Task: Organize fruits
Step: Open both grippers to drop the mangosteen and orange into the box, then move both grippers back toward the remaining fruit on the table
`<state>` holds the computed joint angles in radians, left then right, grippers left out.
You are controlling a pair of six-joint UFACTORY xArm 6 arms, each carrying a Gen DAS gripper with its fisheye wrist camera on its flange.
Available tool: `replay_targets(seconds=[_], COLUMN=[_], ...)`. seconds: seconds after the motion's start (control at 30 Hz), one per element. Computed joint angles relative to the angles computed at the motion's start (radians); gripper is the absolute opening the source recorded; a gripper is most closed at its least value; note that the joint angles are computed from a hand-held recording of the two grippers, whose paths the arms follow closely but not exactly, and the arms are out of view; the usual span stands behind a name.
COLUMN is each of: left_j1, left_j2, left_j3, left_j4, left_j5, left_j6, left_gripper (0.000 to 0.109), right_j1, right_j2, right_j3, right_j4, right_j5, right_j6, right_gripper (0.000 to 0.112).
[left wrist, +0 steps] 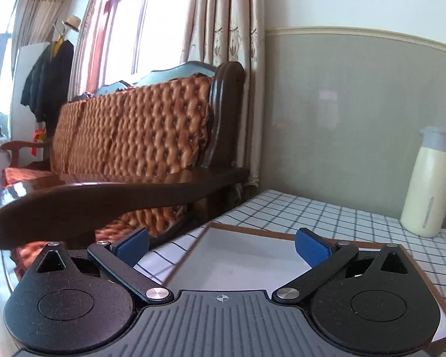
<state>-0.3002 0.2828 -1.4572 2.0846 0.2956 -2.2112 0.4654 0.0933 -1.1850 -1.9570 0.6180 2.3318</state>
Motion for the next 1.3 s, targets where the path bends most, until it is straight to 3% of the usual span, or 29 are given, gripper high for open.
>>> replay_targets(seconds=[0.17, 0.33, 0.5, 0.93, 1.3], left_j1=[-0.016, -0.065, -0.078, -0.128, -0.208], left_j2=[-0.001, -0.019, -0.012, 0.012, 0.042], left_j3=[0.001, 0.038, 0.027, 0.005, -0.031], left_j4=[0.007, -0.007, -0.049, -0.242, -0.247], left_j5=[0.005, 0.092, 0.035, -0.053, -0.073], left_j6=[-0.007, 0.078, 0.167, 0.345, 0.394], left_gripper=[0.103, 0.103, 0.103, 0.103, 0.103], right_j1=[0.01, -0.008, -0.029, -0.037, -0.044], right_j2=[-0.033, -0.054, -0.076, -0.189, -0.315], right_j3=[0.047, 0.072, 0.092, 0.224, 0.356], right_j4=[-0.004, 0.022, 0.087, 0.162, 0.26], right_j5=[0.074, 0.037, -0.038, -0.008, 0.055], right_j6=[0.005, -0.009, -0.08, -0.085, -0.12], right_gripper=[0.097, 0.097, 0.097, 0.097, 0.097])
